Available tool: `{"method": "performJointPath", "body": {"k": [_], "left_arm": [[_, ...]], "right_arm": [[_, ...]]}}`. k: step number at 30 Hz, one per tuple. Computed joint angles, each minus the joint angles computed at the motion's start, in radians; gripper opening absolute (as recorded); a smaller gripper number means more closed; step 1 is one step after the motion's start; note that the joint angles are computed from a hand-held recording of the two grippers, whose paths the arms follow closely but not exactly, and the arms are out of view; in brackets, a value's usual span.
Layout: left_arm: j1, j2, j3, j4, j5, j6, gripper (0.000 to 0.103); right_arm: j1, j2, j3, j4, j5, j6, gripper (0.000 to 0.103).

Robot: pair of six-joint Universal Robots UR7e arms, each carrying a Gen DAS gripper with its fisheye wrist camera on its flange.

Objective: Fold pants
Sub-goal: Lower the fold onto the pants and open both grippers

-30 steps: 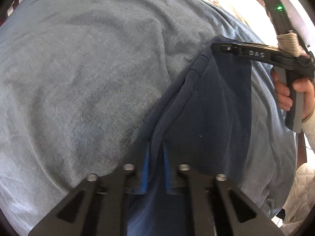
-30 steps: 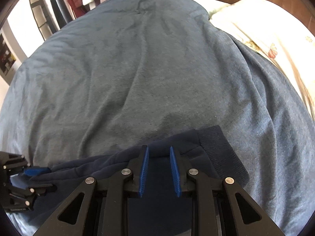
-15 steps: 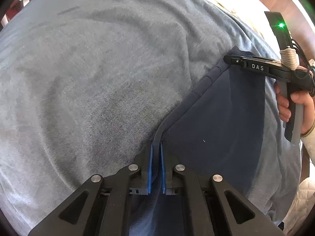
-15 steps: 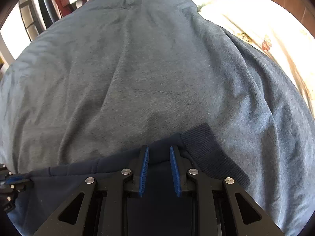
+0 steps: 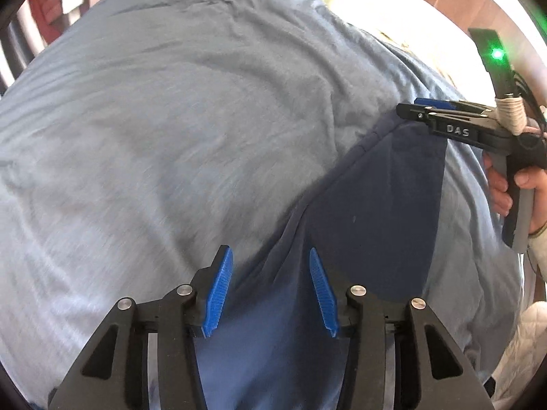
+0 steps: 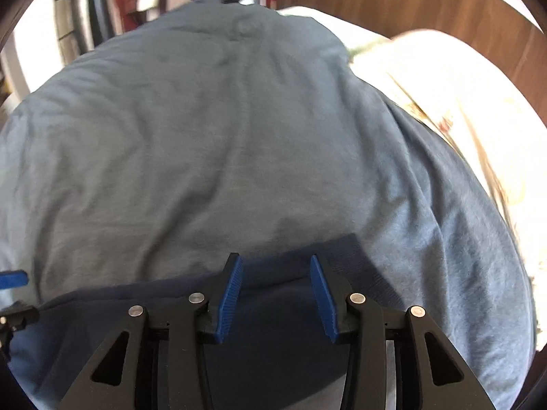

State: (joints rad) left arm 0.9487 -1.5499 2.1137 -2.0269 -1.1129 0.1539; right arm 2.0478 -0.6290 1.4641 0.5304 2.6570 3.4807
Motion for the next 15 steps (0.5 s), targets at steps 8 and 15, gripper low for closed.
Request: {"method": "performJointPath", "body": {"k": [8, 15], "left_arm": [[0.072, -0.103, -0.038, 0.137, 0.042, -0.027, 0.046], [0.173, -0.112, -0.075, 0.186, -0.008, -0.027, 0.046]], "right_arm": [[0.083, 0.080, -0.090, 0.045, -0.162, -0.039, 0.042], [0.110, 0.179, -0.196, 0.097, -0.277, -0.039, 0.042]]}}
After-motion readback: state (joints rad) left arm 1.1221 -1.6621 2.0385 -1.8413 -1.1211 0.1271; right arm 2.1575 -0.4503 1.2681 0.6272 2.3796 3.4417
